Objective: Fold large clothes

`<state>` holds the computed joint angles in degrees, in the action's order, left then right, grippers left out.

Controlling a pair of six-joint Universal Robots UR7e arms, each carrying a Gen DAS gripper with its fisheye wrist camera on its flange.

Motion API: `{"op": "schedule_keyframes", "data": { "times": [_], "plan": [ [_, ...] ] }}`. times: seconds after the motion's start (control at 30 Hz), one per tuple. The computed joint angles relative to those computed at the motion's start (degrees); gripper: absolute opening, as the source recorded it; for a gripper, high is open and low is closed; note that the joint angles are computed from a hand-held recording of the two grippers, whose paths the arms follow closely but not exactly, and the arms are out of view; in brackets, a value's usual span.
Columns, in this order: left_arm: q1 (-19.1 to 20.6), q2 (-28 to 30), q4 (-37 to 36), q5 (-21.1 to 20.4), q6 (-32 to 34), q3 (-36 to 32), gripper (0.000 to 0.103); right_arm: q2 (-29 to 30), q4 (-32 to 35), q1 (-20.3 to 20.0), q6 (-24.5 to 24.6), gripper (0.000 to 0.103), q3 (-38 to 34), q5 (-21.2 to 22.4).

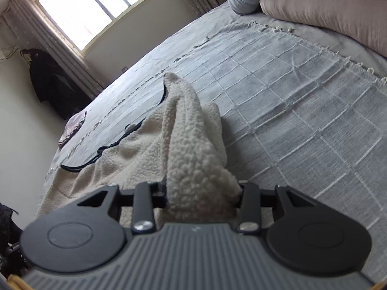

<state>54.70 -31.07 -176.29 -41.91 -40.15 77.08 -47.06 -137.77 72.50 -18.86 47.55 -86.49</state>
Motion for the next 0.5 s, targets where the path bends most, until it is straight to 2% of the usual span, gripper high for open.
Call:
{"op": "schedule_keyframes", "data": {
  "times": [0.23,0.4,0.43,0.5],
  "plan": [
    [-4.0,-11.5,1.6,-2.1,-5.8,17.4,0.034,-11.6,1.7,-1.7,-2.8,0.037,15.0,0.1],
    [-6.1,-16.2,0.4,-3.3,-10.4,26.8,0.035,-18.1,3.1,-3.9,-6.1,0.039,23.4,0.7],
    [-6.0,-16.2,0.6,-3.1,-11.4,27.6,0.036,-18.4,3.4,-4.1,-7.3,0.042,24.0,-0.1],
    [-5.6,-15.4,2.3,-2.8,-14.3,28.1,0.046,-18.3,3.0,-4.1,-8.3,0.049,24.9,-3.5]
  ]
}}
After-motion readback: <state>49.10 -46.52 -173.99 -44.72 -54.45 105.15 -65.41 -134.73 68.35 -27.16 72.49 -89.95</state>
